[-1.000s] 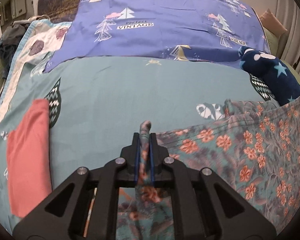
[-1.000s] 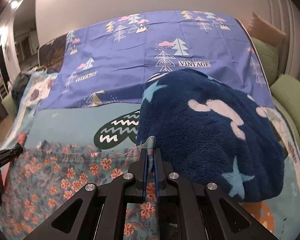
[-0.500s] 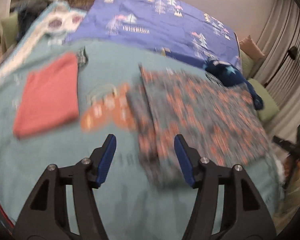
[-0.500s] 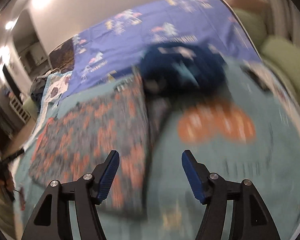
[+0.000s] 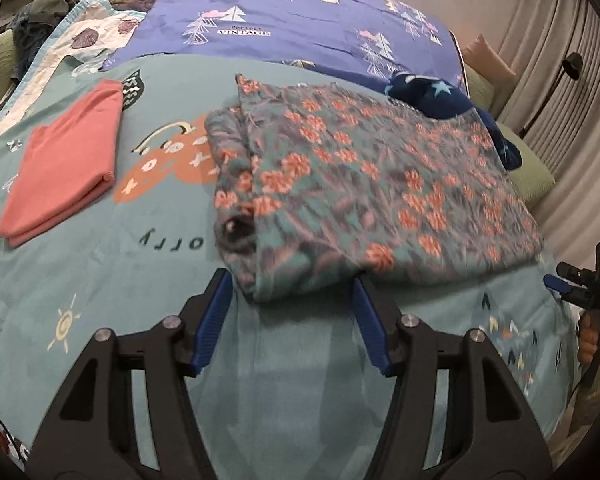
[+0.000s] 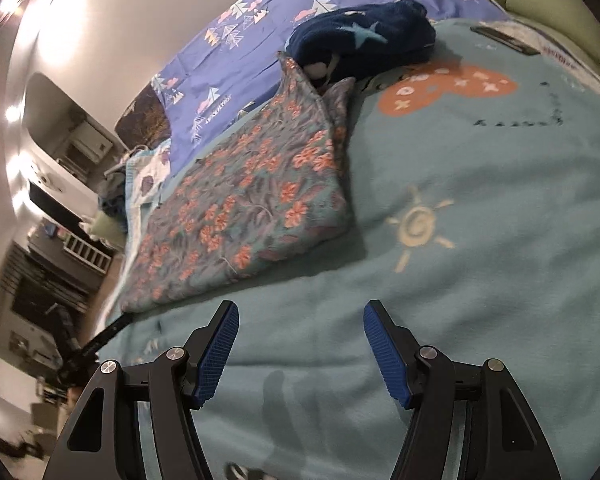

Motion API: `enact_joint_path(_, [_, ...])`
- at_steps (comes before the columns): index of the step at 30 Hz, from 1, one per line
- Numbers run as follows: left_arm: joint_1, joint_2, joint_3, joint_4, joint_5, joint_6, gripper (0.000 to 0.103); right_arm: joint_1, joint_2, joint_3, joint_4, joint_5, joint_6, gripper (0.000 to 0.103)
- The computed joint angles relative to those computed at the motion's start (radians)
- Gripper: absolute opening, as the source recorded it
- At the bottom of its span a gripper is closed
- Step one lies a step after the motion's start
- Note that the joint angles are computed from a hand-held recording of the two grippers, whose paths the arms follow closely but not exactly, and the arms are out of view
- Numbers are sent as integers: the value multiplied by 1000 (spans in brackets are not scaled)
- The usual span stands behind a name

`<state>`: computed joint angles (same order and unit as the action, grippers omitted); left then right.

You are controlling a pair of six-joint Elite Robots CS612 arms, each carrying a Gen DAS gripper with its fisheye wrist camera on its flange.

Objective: Fold small clothes

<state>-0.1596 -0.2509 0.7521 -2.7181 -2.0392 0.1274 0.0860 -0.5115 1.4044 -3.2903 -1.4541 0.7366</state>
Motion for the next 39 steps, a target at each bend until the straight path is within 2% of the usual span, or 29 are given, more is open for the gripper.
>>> enact_joint_path(3, [-3,8,-20,20,1,22,60,-7,24,-39,-6,3,42,66])
enact_joint_path(4, [-4,15,-36,35,-4,22,56,-11,34,-53,-10,14,66,66])
enact_joint_path(5, [-4,18,-43,38,-10,16,37,-16,45,-71,-14,18,96,66])
enact_joint_path(6, [-3,24,-58,43,-22,2,26,-18,54,-88,-12,13,121,64])
enact_joint_path(7, [-1,29,-71,53,-38,-13,12,-18,59,-103,5,0,134,31])
enact_joint_path(8, [3,29,-74,47,-55,-44,12,-16,57,-119,60,-30,135,1])
enact_joint_path(10, [5,14,-44,-7,-50,-55,11,-12,53,-119,61,-62,172,5])
enact_joint_path(11, [5,-3,-11,-36,-31,-35,11,-5,42,-107,51,-95,164,4])
enact_joint_path(14, [11,-18,18,-23,-15,-11,12,10,17,-95,105,-170,86,6])
enact_joint_path(19, [20,-39,69,-22,42,-62,16,3,-11,-41,132,-182,96,19])
enact_joint_path(20, [26,-43,75,-3,13,-76,22,2,-15,-28,118,-178,101,20])
enact_joint_path(21, [32,-44,73,18,-20,-85,35,-2,-17,-14,93,-157,106,21])
enact_joint_path(22, [40,-43,68,48,-83,-108,43,-5,-17,-4,68,-131,109,24])
enact_joint_path(23, [43,-43,67,56,-119,-121,59,-9,-15,2,39,-100,110,26])
enact_joint_path(24, [46,-38,61,60,-172,-137,65,-11,-12,4,18,-70,108,30])
enact_joint_path(25, [46,-30,49,65,-215,-144,65,-13,-7,0,8,-46,102,39])
enact_joint_path(27, [40,-5,0,116,-274,-148,66,-13,10,-29,13,-15,101,48])
enact_joint_path(29, [30,23,-51,143,-270,-181,66,-14,30,-66,38,19,100,51])
enact_joint_path(31, [27,68,-117,90,-277,-281,66,-15,53,-104,46,28,117,55])
enact_joint_path(32, [28,101,-174,89,-291,-357,65,-14,64,-121,39,21,127,55])
enact_joint_path(34, [31,146,-257,101,-300,-463,39,-16,79,-147,30,2,164,57])
enact_joint_path(35, [30,157,-282,135,-292,-471,6,-17,86,-162,34,-4,182,57])
enact_joint_path(36, [28,169,-312,186,-284,-468,6,-18,91,-175,47,-14,186,46])
enact_joint_path(37, [29,173,-320,196,-286,-478,6,-15,90,-188,88,-40,170,1])
enact_joint_path(39, [22,128,-238,129,-244,-456,6,-14,89,-205,149,-57,162,4])
